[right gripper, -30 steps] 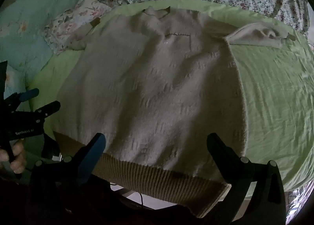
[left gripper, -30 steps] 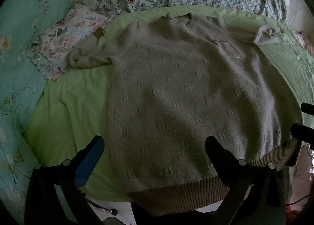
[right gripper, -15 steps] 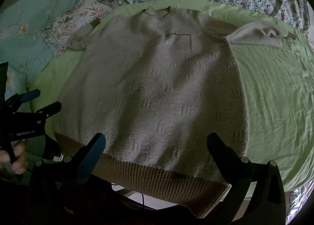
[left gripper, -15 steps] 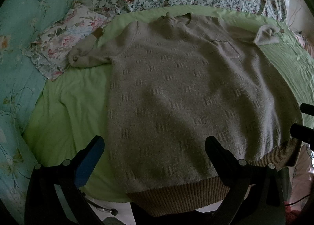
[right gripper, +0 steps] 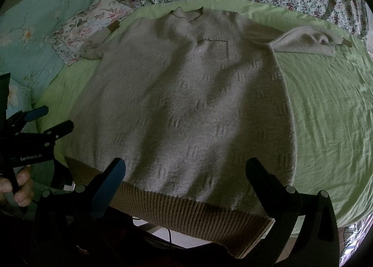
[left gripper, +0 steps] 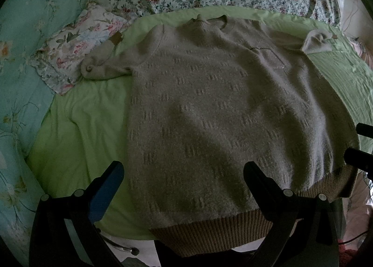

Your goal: Fold small clothes

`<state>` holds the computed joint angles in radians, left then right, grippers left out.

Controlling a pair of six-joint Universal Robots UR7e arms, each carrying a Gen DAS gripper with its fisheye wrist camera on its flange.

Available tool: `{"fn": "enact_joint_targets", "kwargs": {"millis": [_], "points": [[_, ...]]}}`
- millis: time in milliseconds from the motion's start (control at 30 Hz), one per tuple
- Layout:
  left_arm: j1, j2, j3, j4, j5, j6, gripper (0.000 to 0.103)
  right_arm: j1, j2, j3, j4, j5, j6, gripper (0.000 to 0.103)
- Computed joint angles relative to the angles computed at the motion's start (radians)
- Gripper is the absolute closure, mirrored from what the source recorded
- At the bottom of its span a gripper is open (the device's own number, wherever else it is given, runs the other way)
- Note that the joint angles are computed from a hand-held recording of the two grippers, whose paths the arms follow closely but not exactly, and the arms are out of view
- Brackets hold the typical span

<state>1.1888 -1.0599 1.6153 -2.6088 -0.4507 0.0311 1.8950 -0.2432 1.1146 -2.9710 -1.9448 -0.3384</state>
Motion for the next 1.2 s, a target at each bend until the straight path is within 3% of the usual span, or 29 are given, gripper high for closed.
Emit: {"fn": "enact_joint_targets", "kwargs": {"millis": [200,567,733,900,1200], "points": [[0.009,0.007,0.013,-0.045,-0.004,0.024,0.001,0.002,0.001,0.003,-0.002,-0.003,0.002,0.0],[0.007,0.022,-0.013,0.03,-0.011,-0.03,0.001,-0.004,0.006,-0.015,0.006,0.005,0.009,0.0],[0.018,0.002,-0.064,0.232,-0.088,-0.162,0.001,-0.01,0.01,-0.038,0.026,0.01,0.014,0.0],[0.026,0.036,-0.065,0.097,-0.054,-0.054,0.001,-0.02,0.018,-0.062,0.034,0.011,0.028,0.0],[0.048,0.101,-0.156,0.1,-0.027,-0.024,0.001,-0.066,0.031,-0.144,0.052,0.004,0.08,0.001]]}}
